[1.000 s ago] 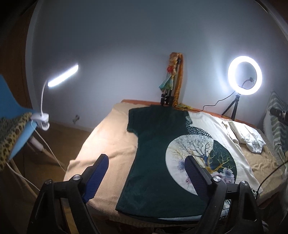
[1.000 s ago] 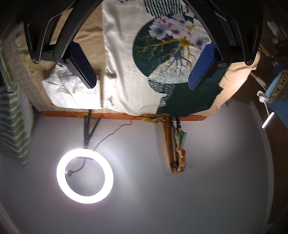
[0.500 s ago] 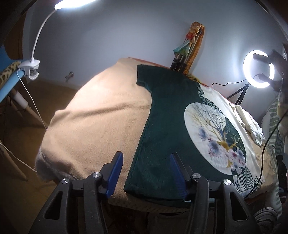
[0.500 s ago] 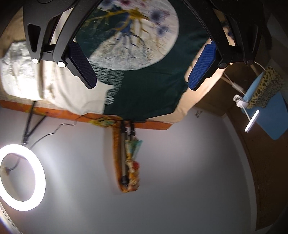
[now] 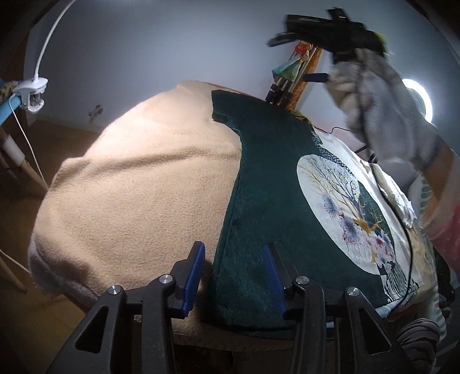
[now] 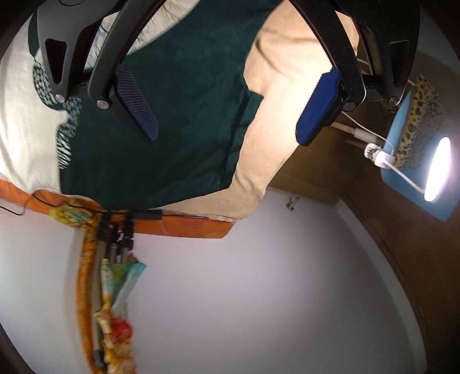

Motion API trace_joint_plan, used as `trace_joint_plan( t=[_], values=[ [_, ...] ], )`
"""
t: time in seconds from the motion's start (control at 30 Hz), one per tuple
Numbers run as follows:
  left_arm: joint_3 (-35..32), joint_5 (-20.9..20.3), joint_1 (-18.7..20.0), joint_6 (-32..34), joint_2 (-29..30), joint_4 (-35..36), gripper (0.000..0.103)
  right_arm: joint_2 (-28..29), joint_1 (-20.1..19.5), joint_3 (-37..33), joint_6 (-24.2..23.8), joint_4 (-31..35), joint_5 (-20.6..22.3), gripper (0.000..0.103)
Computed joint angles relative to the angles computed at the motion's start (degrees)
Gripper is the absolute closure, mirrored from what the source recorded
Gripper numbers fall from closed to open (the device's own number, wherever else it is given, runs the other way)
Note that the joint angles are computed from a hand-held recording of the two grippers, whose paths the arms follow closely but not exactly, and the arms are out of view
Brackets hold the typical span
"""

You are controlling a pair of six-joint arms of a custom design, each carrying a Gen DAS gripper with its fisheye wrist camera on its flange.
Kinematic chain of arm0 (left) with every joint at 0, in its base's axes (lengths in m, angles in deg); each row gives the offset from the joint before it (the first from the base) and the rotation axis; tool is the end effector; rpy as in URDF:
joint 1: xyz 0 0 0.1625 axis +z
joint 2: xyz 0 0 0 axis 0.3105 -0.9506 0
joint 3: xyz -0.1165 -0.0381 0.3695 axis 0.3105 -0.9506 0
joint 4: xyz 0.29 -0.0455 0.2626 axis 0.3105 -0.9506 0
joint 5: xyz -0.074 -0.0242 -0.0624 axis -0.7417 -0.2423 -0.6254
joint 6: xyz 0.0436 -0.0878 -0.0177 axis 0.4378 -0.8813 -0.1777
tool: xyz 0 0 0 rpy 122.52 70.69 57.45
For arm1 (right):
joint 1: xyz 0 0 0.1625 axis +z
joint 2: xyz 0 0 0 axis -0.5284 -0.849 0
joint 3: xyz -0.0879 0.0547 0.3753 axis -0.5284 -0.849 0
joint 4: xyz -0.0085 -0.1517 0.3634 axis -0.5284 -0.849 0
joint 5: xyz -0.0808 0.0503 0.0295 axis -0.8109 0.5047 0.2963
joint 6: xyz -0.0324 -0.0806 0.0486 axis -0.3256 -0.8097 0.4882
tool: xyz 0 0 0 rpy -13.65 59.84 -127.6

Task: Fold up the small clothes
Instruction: 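Grasp the T-shirt's dark green side edge with the right gripper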

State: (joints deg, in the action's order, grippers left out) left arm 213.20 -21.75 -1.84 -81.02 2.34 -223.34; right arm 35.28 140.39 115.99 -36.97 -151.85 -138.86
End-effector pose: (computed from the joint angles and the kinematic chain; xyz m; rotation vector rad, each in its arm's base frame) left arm -0.1837 -0.2775 0.0608 -0.2844 2.3398 -1.2039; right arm 0.3076 -0.5970 0.0659 0.9645 -2.6097 0.4104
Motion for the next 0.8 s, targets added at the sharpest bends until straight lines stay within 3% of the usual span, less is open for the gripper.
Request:
trace_joint_plan(
  t=[0.07,0.17,0.47,0.6,0.67,0.77,0.8],
  values=[
    [0.78,-0.30,0.58,2.84,1.27,-4.38,0.063,3.95,0.13,-3.34,-0.12,0.25,-0.90,0.005],
    [0.47,0.41,0.37,4.24,2.31,-4.26,0.065,9.73,-0.01,-8.62,0.48,1.83,-2.46,0.013],
    [2.24,1.97,1.01,8.42,3.87,-11.76,0.088,23.08,-0.17,-22.19,0.50,4.82,-9.22,0.016],
    [4.15,2.43,0.97,9.92,4.33,-17.86,0.098,27.61,0.01,-27.62,-0.27,6.40,-14.26,0.024],
    [5.12,2.47,0.77,10.68,4.60,-20.93,0.100,28.91,0.08,-29.19,-0.66,7.56,-16.39,0.029],
    [5.72,2.48,0.28,11.60,4.95,-23.66,0.103,29.76,0.63,-29.04,-4.78,4.62,-19.80,0.046],
    [5.63,2.61,0.15,11.68,4.79,-23.43,0.103,29.63,0.76,-28.57,-6.05,3.61,-20.47,0.056]
  ],
)
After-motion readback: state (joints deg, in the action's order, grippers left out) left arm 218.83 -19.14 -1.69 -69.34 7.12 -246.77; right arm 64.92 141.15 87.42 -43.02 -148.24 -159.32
